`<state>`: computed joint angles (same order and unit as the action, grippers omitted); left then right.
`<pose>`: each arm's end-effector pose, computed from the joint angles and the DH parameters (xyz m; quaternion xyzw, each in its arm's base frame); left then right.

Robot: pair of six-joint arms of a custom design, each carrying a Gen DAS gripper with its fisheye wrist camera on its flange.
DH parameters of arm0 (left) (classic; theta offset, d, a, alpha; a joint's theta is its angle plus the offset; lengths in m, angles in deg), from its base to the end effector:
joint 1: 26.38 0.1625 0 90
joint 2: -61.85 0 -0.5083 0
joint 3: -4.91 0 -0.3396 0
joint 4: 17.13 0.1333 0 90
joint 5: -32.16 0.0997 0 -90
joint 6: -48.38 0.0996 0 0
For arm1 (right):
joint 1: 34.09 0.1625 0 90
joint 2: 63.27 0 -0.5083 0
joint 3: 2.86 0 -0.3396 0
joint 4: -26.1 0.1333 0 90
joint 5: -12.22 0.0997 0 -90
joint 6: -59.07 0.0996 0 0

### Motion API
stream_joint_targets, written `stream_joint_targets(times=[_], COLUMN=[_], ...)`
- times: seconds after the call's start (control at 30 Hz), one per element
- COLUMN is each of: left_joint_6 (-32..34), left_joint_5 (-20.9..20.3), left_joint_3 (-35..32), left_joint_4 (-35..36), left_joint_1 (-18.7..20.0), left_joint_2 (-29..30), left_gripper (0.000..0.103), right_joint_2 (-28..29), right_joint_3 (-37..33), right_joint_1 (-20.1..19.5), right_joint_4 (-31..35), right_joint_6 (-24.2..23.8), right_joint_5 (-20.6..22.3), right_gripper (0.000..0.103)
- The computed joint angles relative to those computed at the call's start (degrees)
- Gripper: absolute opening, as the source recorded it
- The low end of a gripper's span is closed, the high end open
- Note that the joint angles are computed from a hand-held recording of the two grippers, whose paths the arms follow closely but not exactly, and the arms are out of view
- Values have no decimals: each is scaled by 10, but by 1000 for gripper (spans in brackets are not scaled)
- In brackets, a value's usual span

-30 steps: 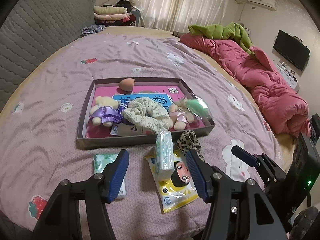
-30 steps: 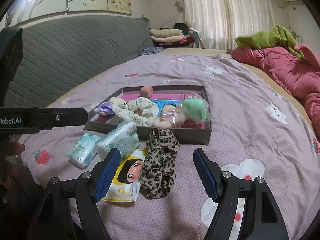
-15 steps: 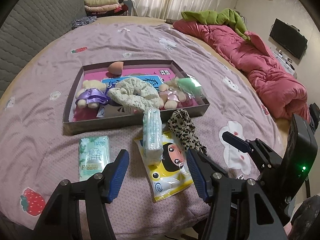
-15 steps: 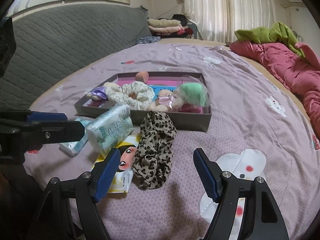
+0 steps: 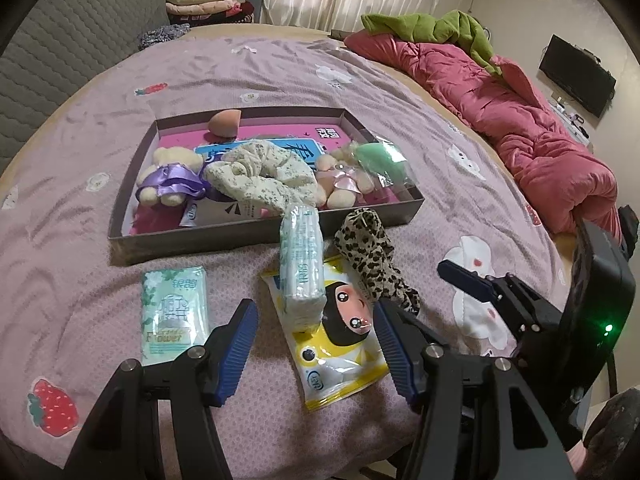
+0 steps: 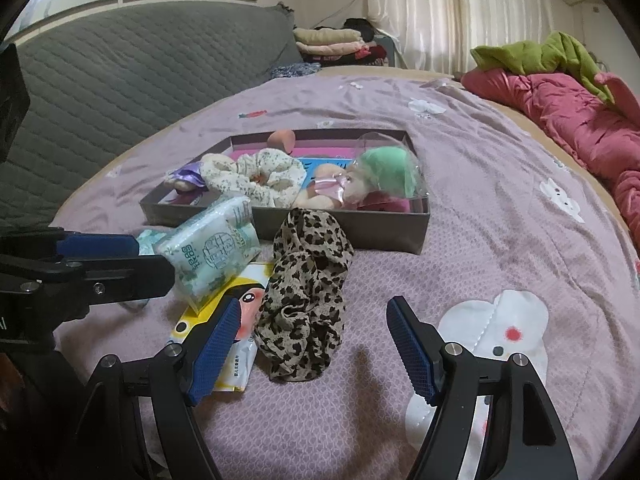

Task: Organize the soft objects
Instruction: 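Move both open grippers toward the leopard scrunchie and tissue packs beside the box, then grasp the pale blue tissue pack with left gripper while right grasps the leopard-print scrunchie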

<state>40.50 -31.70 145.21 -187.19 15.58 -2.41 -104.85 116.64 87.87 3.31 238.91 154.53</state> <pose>-0.1852 -0.4048 0.2086 0.3268 0.9170 -0.1361 0.1836 0.2602 -0.3142 0.0608 0.1100 -0.8595 0.3739 0.3308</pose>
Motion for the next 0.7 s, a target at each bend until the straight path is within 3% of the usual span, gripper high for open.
stream_joint_targets(times=[0.47, 0.63, 0.7], left_joint_6=[-19, -21, -18], left_joint_5=[-3, 4, 1], left_joint_3=[-21, -29, -34], left_joint_4=[-4, -6, -5], left_joint_1=[33, 38, 41], left_joint_2=[36, 44, 47], left_gripper=[59, 59, 59], right_joint_2=[3, -1, -4], right_joint_3=[-6, -7, -6], right_joint_1=[-47, -62, -69], right_joint_4=[-12, -20, -20], right_joint_6=[-24, -46, -52], right_joint_5=[-29, -35, -45], right_gripper=[76, 58, 45])
